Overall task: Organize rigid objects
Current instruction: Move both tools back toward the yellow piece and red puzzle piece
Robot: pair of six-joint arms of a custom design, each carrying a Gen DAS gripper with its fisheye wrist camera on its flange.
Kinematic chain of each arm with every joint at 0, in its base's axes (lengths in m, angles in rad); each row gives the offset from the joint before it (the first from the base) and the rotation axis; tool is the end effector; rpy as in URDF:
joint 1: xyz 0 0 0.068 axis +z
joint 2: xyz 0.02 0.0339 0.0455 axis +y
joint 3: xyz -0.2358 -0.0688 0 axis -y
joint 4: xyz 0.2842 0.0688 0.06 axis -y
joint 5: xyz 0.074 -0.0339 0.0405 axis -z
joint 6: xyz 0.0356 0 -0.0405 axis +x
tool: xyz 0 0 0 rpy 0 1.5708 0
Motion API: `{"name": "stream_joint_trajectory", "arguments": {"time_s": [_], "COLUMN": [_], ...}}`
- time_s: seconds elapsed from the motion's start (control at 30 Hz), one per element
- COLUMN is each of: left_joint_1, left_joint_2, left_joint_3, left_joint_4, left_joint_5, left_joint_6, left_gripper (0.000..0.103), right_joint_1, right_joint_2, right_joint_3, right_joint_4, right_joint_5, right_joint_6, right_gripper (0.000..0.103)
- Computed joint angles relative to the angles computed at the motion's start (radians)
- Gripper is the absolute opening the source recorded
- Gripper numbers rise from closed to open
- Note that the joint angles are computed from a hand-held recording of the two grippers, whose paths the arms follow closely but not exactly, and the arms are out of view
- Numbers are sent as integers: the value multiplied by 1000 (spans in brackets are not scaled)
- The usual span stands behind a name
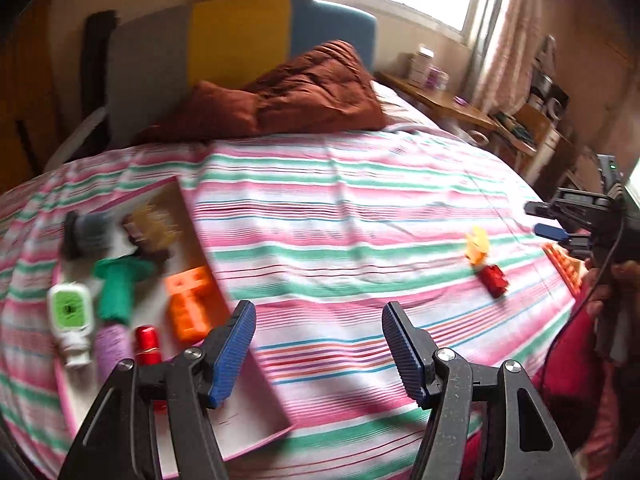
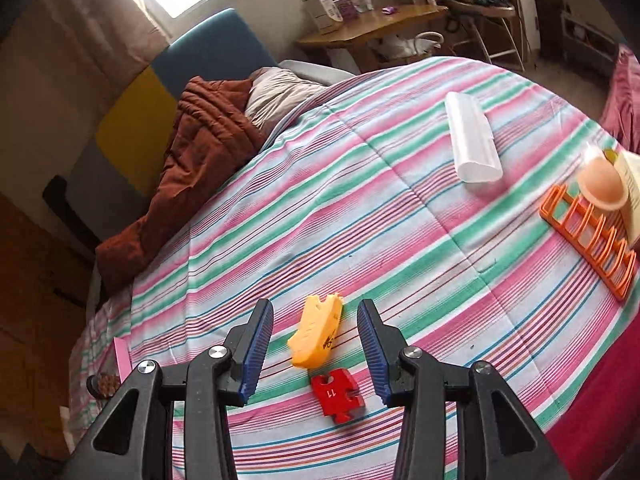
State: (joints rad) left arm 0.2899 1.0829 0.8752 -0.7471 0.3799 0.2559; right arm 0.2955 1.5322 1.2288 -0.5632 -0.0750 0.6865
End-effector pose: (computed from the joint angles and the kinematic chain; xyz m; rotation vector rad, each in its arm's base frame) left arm 0.2546 0.0622 0.2345 0.1078 2.4436 -0.2427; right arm 0.3541 0.1106 0.2380 0.4529 2.4647 0.5170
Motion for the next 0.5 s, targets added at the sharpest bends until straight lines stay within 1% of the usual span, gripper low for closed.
{"name": "stream_joint_trajectory", "arguments": {"time_s": [0.03, 0.07, 0.1, 0.17, 0.27, 0.3, 0.4, 0.5], "left_joint_1": [-42, -87, -127, -207, -308, -340, -424, -485], "left_joint_2": [16, 41, 68, 125, 239, 273, 396, 511], "left_joint_3": [5, 16, 29, 56, 125, 147, 235, 330], "left_joint_4": [7, 16, 25, 48, 79, 91, 112, 119], "left_joint_5": [-10, -20, -27, -44, -67, -68, -89, -86], "left_joint_6": [-12, -25, -37, -64, -89, -97, -116, -129], "left_gripper": [66, 66, 66, 66, 66, 66, 66, 66], "right_joint_1": [-13, -32, -49, -62, -81, -82, -92, -106], "right_joint_2": [-2, -12, -42, -81, -98, -102, -113, -123], "right_joint_3": [-16, -33, -74, -122, -156, -162, -183, -207], "right_joint_4": [6, 24, 78, 130, 179, 191, 222, 254], "right_joint_5": [-22, -68, -103, -101, -150, -151, -173, -197], "right_joint_6": [18, 38, 48, 68, 96, 101, 115, 139], "right_gripper": [46, 46, 46, 48, 48, 48, 49, 49]}}
